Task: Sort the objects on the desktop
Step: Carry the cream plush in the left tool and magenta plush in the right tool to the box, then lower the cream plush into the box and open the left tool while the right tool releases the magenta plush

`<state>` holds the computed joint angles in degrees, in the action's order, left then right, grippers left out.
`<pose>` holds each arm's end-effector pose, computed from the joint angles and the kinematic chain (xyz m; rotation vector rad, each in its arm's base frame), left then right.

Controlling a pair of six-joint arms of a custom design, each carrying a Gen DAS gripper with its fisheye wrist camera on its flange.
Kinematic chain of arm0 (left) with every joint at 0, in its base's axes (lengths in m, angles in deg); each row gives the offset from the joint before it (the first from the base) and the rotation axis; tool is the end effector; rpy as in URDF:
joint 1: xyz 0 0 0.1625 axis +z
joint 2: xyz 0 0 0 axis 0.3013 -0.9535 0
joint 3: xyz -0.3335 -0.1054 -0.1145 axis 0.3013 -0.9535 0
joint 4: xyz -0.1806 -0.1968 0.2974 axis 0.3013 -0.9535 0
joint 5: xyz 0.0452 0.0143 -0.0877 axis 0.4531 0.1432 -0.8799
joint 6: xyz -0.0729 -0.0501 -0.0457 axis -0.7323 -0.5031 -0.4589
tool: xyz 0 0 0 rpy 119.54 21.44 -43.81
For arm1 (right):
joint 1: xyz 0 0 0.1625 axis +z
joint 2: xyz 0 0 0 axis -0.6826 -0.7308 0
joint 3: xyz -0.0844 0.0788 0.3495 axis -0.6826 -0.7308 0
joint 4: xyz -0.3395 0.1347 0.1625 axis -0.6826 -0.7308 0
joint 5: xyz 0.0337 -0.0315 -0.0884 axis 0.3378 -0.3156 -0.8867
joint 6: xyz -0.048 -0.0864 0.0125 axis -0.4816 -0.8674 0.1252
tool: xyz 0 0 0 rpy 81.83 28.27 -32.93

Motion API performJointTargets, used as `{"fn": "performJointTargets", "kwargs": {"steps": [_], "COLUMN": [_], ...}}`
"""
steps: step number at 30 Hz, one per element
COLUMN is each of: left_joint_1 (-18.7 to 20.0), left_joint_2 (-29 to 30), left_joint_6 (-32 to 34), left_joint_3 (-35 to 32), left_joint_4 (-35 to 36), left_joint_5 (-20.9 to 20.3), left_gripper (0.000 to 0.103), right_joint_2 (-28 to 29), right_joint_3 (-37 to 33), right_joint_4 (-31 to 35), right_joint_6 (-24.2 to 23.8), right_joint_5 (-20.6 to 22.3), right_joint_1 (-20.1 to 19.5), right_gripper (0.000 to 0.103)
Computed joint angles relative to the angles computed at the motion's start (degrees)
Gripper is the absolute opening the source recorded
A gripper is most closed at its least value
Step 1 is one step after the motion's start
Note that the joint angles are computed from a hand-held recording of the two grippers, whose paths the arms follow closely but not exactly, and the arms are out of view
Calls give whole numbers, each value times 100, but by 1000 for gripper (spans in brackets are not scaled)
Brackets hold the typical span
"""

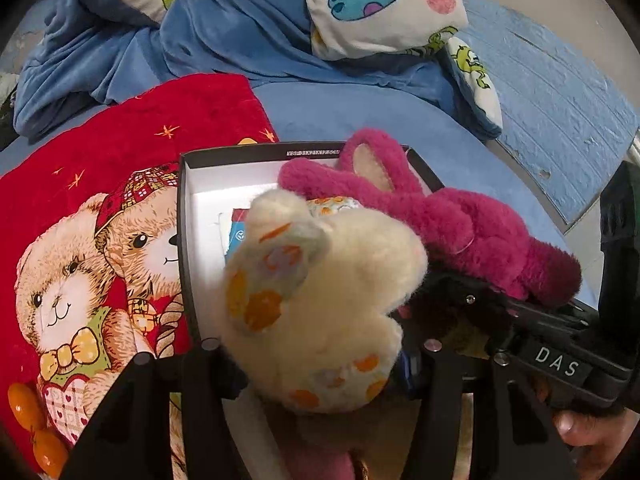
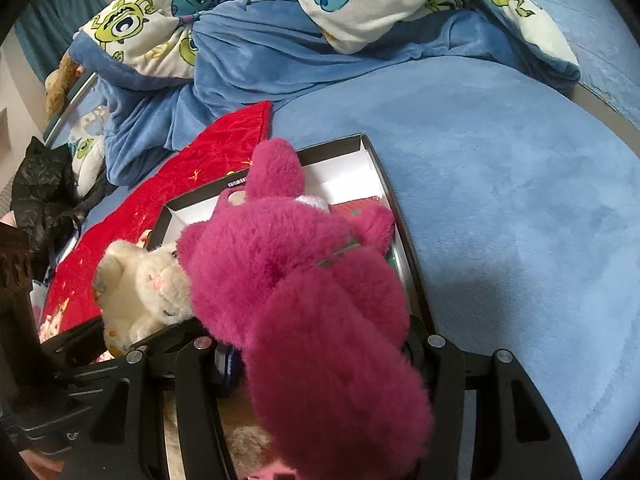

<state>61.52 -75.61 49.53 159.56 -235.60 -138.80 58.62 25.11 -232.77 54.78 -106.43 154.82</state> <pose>0.0505 -0.6722 0.2539 0.4523 2.5307 -0.7323 0.3292 -0.6075 -0.0942 0.2886 -2.5590 0.8488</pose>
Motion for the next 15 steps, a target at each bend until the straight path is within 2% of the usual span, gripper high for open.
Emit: {"fn": "performJointTargets", "kwargs": {"steps": [15], "left_joint_1": [-23], "left_joint_2": [-18], "left_joint_6": [58], "left_joint_3": [108], "left_joint_4": [-160], "left_joint_5": [84], "left_gripper": [56], "right_joint_2": [88], "right_joint_3": [-53], "right_joint_4": [-144], "right_joint_6": [-133], "right_joint_5": [-168], "right_joint_1": [49], "right_gripper": [55]}}
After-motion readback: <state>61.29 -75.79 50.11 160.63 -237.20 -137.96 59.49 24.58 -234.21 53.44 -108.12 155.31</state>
